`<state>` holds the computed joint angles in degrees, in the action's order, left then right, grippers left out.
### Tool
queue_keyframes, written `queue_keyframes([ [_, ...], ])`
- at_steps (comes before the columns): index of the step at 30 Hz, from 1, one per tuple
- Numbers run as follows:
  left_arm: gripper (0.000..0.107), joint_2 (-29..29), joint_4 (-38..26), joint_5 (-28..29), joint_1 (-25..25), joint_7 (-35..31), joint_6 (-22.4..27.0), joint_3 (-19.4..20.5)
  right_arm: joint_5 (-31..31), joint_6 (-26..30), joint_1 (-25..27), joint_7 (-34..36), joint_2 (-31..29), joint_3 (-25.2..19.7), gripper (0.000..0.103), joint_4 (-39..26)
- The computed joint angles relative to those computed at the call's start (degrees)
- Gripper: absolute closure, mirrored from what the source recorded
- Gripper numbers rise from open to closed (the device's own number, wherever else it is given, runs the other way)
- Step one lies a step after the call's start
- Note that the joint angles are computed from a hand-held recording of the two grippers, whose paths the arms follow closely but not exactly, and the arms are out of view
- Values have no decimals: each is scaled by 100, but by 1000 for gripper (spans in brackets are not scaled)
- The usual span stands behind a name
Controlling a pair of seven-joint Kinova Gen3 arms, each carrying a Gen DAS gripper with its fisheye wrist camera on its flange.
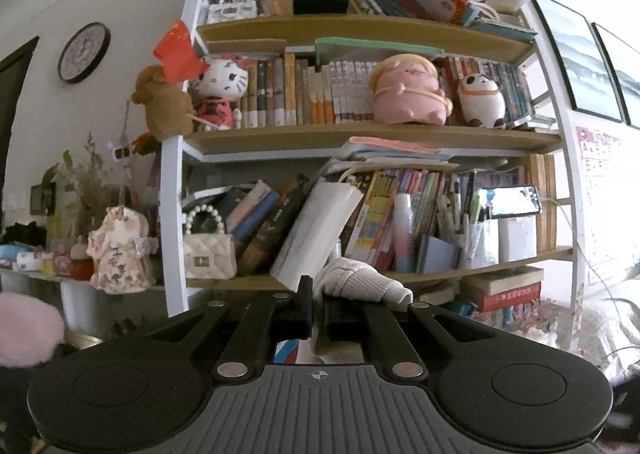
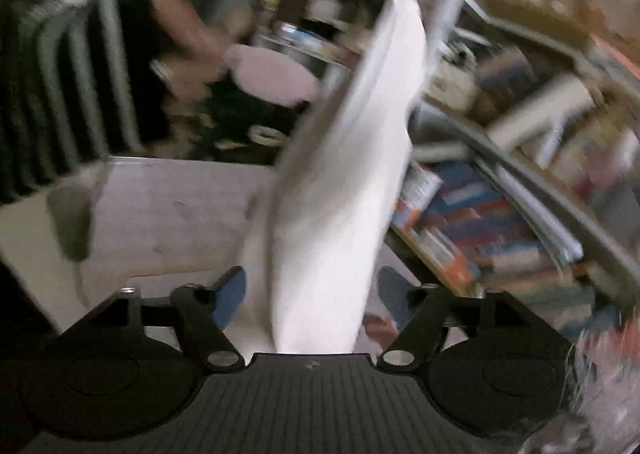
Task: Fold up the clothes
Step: 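Lift the cream shirt high with both grippers to shake it out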
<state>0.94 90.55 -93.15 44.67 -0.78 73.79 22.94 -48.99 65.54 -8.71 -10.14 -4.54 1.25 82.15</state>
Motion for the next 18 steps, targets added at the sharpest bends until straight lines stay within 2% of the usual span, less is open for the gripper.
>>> queue_keyframes([
  [2,103,-39,50,35,-30,91,-35,-21,56,441,-119,-52,133,228,23,-415],
  [4,103,-65,103,34,-62,188,-90,-16,98,577,57,-334,232,132,23,-596],
  [6,103,-85,137,32,-96,238,-150,-2,82,376,145,-799,318,-18,23,-477],
  [9,103,-110,155,31,-133,220,-239,23,237,-312,-40,-1499,364,-191,26,-7],
  [10,103,-121,159,34,-142,202,-258,34,401,-545,-66,-1729,408,-338,30,122],
  [12,103,-134,164,43,-151,134,-224,66,659,-1011,-336,-1909,465,-335,58,401],
  [13,103,-129,163,47,-142,86,-153,85,648,-1244,-539,-1941,478,-174,98,538],
  [18,103,-172,280,-173,22,133,904,278,-352,-2254,-1344,-2556,-73,1120,100,847],
])
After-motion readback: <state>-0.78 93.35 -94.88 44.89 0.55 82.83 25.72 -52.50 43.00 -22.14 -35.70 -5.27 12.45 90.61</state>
